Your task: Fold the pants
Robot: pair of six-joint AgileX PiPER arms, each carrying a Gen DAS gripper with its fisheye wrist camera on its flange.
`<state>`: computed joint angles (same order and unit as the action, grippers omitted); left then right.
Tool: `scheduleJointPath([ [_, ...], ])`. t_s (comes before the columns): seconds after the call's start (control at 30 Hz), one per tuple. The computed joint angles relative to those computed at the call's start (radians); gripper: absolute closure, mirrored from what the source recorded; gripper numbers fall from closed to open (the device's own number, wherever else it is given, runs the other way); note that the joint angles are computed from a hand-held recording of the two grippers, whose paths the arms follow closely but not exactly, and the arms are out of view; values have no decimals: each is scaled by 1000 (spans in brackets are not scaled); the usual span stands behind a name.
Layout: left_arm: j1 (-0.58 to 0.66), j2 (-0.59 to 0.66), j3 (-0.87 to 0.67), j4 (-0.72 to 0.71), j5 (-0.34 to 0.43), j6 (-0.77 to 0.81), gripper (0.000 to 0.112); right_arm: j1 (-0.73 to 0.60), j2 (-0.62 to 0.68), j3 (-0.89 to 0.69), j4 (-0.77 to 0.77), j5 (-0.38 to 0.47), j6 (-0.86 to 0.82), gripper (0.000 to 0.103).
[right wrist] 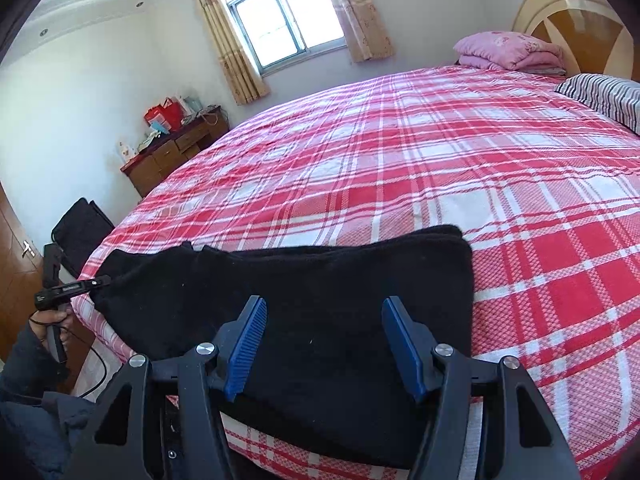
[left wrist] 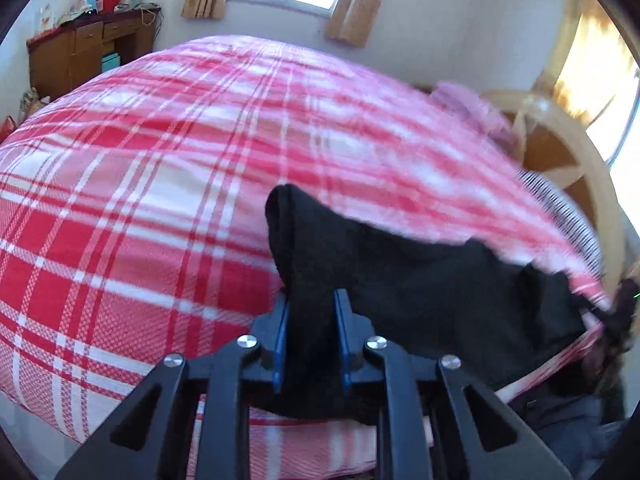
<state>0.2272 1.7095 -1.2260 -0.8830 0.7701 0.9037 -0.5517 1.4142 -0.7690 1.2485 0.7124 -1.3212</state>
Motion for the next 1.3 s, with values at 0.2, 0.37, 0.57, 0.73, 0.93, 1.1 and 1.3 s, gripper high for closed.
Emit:
scheduleJointPath([
  [0.2, -1, -70, -37, -166, 157, 37, 92, -49, -2, -7, 42, 6, 12, 41],
  [0.37, -149, -124, -77, -155, 134, -4, 92, -98, 12, -42, 22, 21, 75, 41],
  [0.57, -336, -53, -243, -107, 134, -102, 92, -158, 14, -80, -2, 44, 121, 41],
  [0.73, -488, 40, -414, -4, 157, -198, 92, -203, 13, -114, -49, 43, 179, 41],
  [0.93, -675, 192, -673, 145, 214, -343, 92, -266, 38, -135, -75, 47, 206, 41],
  [1.1, -785, 358, -924, 253, 304, -472, 92, -288, 76, -145, -81, 48, 190, 41],
  [1.3, -909, 556, -1222, 403, 414, -586, 92, -345, 106, -162, -42, 53, 197, 41],
])
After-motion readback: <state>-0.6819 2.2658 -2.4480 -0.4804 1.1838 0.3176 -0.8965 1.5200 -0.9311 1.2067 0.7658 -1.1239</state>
